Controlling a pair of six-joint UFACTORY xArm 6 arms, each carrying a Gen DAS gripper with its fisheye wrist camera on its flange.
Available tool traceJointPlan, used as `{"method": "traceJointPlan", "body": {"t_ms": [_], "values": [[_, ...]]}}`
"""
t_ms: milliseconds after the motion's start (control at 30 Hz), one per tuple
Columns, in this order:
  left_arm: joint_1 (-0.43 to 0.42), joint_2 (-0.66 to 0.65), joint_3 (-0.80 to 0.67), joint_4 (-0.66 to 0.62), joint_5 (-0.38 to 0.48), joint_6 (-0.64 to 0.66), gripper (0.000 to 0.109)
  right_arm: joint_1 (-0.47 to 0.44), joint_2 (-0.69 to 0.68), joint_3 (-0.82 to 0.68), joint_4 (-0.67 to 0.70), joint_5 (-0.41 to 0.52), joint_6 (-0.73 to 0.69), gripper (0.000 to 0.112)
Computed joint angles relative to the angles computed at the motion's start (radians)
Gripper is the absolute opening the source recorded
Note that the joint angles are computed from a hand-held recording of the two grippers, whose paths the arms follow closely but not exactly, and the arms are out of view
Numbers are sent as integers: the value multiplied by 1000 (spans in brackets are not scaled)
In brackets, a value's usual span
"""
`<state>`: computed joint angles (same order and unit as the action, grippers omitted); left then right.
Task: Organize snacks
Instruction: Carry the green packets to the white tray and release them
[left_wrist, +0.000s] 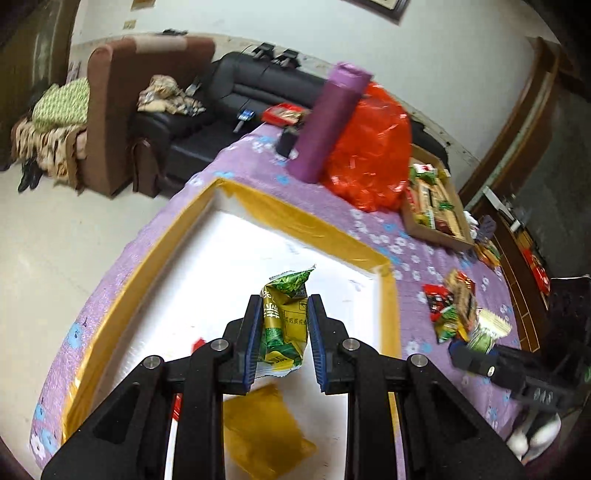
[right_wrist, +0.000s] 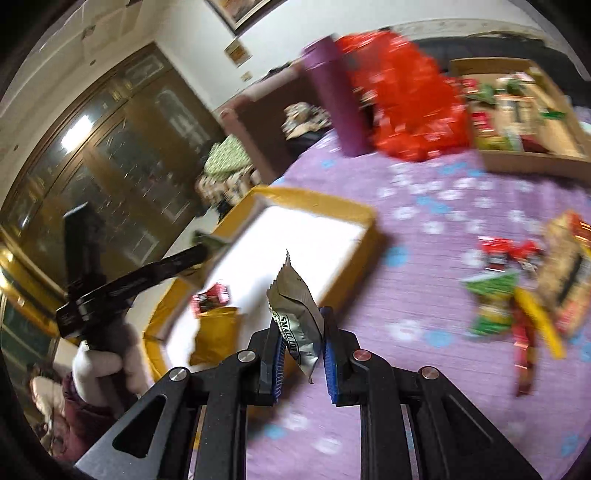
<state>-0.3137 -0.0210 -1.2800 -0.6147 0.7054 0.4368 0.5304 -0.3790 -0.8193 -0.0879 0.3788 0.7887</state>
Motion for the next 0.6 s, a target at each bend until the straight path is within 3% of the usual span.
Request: {"method": "traceJointPlan", "body": {"t_ms": [300,433,533,600], "values": [[50,59,-45,-37,64,-27,22,54,359,-313,97,82,-97,18],[81,53,-41,-93,92,1,24,70,431,-381,3,130,-34,22],[96,34,-25,-123,112,16,25,77,446,-387,4,123,-36,23],[106,23,-21,-137,135,3,35,81,439,-385,-26,124,-16,25]]}}
